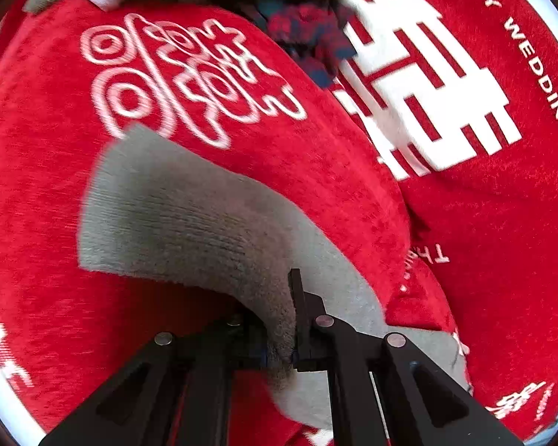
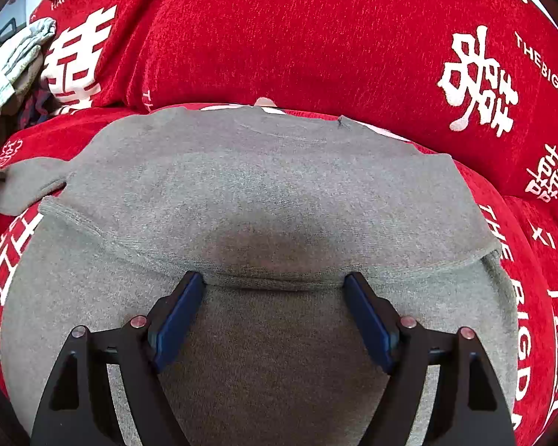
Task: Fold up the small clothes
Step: 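Close the left tool on the other sleeve cuff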
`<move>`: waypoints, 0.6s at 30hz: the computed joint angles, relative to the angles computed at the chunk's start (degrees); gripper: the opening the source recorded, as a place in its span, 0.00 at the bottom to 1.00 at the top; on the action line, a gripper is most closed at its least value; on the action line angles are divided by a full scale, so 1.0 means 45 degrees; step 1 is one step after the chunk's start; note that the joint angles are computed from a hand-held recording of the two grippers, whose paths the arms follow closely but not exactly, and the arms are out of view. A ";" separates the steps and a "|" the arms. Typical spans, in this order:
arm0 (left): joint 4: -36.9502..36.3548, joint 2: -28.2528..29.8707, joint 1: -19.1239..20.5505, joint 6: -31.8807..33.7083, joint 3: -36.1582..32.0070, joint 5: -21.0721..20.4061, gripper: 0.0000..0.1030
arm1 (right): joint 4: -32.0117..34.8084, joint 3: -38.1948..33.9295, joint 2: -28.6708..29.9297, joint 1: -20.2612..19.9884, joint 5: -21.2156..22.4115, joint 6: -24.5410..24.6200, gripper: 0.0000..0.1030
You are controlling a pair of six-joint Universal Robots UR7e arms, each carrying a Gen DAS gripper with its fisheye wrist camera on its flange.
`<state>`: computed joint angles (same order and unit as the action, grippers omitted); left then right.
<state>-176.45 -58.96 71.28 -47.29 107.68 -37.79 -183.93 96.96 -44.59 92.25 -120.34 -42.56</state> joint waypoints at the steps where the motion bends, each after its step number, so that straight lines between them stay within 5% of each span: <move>1: -0.0149 -0.0053 -0.0108 0.0075 0.0150 0.0235 0.09 | 0.0027 -0.0009 -0.0008 -0.0006 0.0011 0.0009 0.79; 5: -0.0207 -0.0175 -0.0944 0.0972 0.0485 0.2343 0.09 | 0.0293 -0.0157 0.0023 0.0111 -0.0307 0.0119 0.79; 11: 0.1052 0.0076 -0.1817 0.1497 0.0066 0.4117 0.09 | 0.1116 -0.0673 0.0063 0.0435 -0.0233 0.0584 0.80; 18: 0.2256 -0.0108 -0.2459 0.1238 -0.0073 0.4617 0.09 | 0.3591 -0.3350 0.1604 0.1090 -0.0108 0.1500 0.80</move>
<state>-166.30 -59.45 60.22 -41.72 107.35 -17.01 -167.78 81.88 -37.37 97.16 -120.83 -35.81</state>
